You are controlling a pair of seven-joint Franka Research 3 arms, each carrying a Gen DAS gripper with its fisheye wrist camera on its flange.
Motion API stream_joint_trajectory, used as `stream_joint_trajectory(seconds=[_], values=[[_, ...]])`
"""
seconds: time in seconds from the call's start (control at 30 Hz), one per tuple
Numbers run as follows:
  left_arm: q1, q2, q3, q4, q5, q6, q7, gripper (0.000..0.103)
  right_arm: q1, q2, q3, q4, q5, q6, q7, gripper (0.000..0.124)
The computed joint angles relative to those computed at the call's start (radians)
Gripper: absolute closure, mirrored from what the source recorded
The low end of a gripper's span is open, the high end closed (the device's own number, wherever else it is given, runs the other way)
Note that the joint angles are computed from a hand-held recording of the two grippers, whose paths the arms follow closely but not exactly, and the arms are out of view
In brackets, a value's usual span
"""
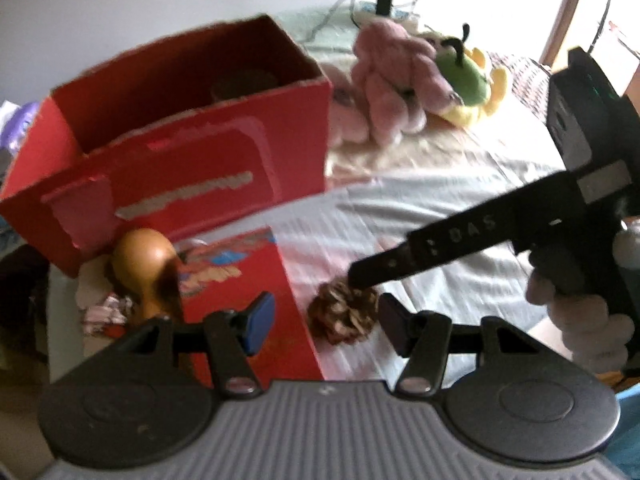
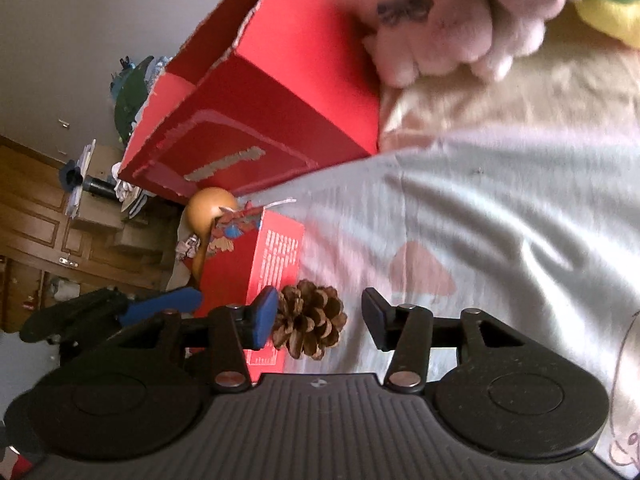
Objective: Organize objects
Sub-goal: 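Close the right gripper on the brown pine cone, then lift the pine cone with the right gripper over the red box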
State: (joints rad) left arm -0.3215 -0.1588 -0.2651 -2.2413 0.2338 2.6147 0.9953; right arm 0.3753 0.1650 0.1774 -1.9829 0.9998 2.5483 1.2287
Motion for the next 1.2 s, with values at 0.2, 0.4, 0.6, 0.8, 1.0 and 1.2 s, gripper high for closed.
stream_joint_trajectory(seconds=[0.2, 0.4, 0.6, 0.8, 1.0, 1.2], values=[[-0.018, 0.023, 0.009, 0.005, -0.065, 0.011, 0.085, 0.043, -0.007, 0.018, -0.001, 0.013, 0.012, -0.046, -0.004, 0.071], [-0.012, 0.064, -0.002, 0.027, -0.034, 0.004, 0.08, 0.043, -0.036, 0.031, 0.001, 0.013, 0.11, -0.112, -0.032, 0.073], [-0.018, 0.077, 0.004, 0.036, -0.084, 0.011, 0.138, 0.043, -0.041, 0.004, -0.011, -0.009, 0.125, -0.119, -0.051, 0.079], [-0.019, 0.106, -0.001, 0.06, -0.098, 0.026, 0.167, 0.044, -0.041, -0.025, -0.023, -0.042, 0.128, -0.095, -0.045, 0.081], [-0.016, 0.173, -0.006, 0.109, -0.172, 0.034, 0.248, 0.052, -0.035, -0.074, -0.035, -0.092, 0.115, -0.054, -0.02, 0.082], [-0.011, 0.181, -0.016, 0.127, -0.261, 0.106, 0.34, 0.059, -0.016, -0.121, -0.039, -0.117, 0.118, 0.024, 0.001, 0.082]])
